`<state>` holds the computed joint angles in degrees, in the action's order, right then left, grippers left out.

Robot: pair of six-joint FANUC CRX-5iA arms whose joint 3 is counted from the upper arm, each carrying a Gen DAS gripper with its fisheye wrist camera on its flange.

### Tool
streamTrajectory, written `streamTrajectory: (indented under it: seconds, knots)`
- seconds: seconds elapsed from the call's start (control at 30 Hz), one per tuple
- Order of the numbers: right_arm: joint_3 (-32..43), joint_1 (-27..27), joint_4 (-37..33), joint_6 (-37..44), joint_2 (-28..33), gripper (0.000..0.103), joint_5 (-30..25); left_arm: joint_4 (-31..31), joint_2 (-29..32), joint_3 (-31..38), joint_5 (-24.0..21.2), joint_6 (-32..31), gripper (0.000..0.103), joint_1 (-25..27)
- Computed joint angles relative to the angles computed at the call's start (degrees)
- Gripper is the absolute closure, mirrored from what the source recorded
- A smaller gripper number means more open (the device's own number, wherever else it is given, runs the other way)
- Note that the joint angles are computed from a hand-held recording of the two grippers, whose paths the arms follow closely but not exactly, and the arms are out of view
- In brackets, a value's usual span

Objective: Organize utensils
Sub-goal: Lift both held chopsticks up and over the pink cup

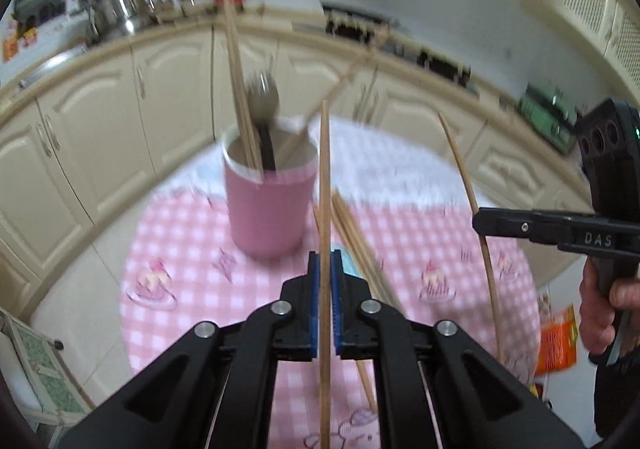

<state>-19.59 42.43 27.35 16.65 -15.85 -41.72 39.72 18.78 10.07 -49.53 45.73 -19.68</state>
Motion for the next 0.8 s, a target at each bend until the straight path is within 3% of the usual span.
streamTrajectory:
  seconds: [0.23, 0.27, 0.47, 0.6, 0.73, 0.8]
  knots:
    - [-4.6, -4.8, 26.9, -17.1, 1.2, 0.097, 13.7, 22.2, -4.1, -7.9, 15.1, -14.9, 0.098, -1.5]
    - [-5.0, -6.4, 32.7, -21.4, 1.9, 0.097, 15.7, 28.3, -4.4, -9.1, 18.1, -19.4, 0.098, -2.6]
    - [-2.1, -12.2, 54.4, -34.3, 7.3, 0.097, 18.2, 51.1, -2.9, -8.6, 27.6, -37.7, 0.098, -8.3]
    - [-0.2, -15.9, 64.0, -42.2, 9.9, 0.097, 19.8, 60.9, 0.3, -5.0, 33.5, -46.3, 0.098, -12.2]
    - [0.3, -19.4, 75.0, -51.2, 11.5, 0.097, 20.2, 70.0, 2.8, -1.7, 36.7, -54.3, 0.098, -14.7]
    - [0.8, -21.2, 78.2, -54.4, 12.3, 0.097, 21.2, 70.3, 4.0, -0.3, 36.9, -54.1, 0.098, -14.8]
